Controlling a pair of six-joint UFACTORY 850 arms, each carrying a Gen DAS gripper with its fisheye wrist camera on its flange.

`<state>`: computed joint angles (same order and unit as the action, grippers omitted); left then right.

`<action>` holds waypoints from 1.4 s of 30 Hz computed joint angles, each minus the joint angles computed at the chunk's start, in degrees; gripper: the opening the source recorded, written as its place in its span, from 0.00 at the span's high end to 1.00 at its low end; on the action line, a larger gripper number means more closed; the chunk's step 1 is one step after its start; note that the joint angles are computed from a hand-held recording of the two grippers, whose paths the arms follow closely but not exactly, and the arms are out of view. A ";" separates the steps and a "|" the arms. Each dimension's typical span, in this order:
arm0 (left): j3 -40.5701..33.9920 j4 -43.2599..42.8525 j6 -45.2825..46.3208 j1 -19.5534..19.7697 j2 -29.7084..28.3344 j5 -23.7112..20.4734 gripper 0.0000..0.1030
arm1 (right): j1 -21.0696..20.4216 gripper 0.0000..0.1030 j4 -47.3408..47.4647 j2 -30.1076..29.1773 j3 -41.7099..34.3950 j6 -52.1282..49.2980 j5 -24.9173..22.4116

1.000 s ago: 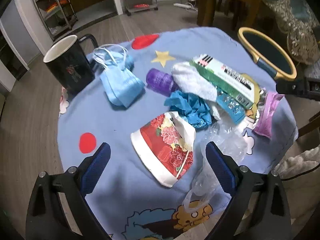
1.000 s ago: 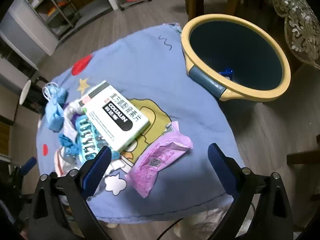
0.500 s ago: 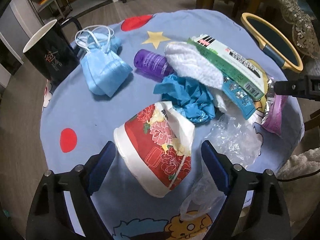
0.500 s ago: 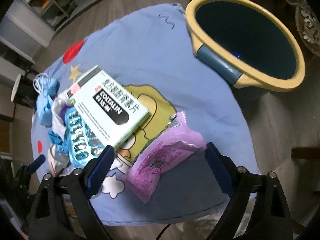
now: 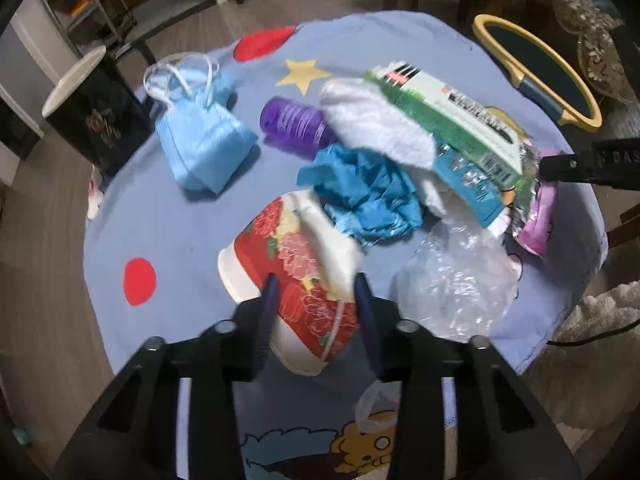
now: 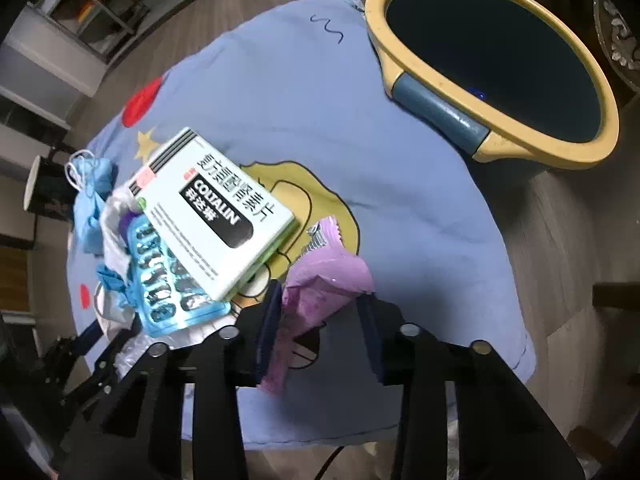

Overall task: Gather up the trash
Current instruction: 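Grasp the pink wrapper with the right tool while the left grasps the red paper cup, then carry the pink wrapper and red cup over the bin and open both tools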

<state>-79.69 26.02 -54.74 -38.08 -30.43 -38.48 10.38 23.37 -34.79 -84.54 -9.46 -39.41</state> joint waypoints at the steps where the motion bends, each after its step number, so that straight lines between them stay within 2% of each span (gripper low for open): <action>1: -0.02 0.69 -0.43 -0.25 0.22 -0.08 0.74 | -0.11 0.65 0.69 0.42 0.27 -0.50 0.51; 8: 0.68 5.22 -4.09 -1.22 1.91 -0.86 0.82 | -0.76 0.65 3.77 2.54 1.78 -3.31 2.75; 21: 3.68 11.55 -12.99 -1.42 6.66 3.02 0.82 | -0.69 0.65 5.52 6.06 2.48 -7.76 7.80; 26: 4.58 14.66 -17.00 -1.10 8.40 4.10 0.82 | -1.42 0.65 8.85 7.20 2.44 -11.18 8.84; 36: 5.15 22.85 -24.56 -1.23 10.93 5.79 0.82 | -4.01 0.65 19.52 8.12 1.25 -19.20 7.67; 42: 4.95 26.18 -27.38 -1.24 11.95 9.12 0.82 | -5.81 0.65 27.01 8.80 0.37 -24.95 7.13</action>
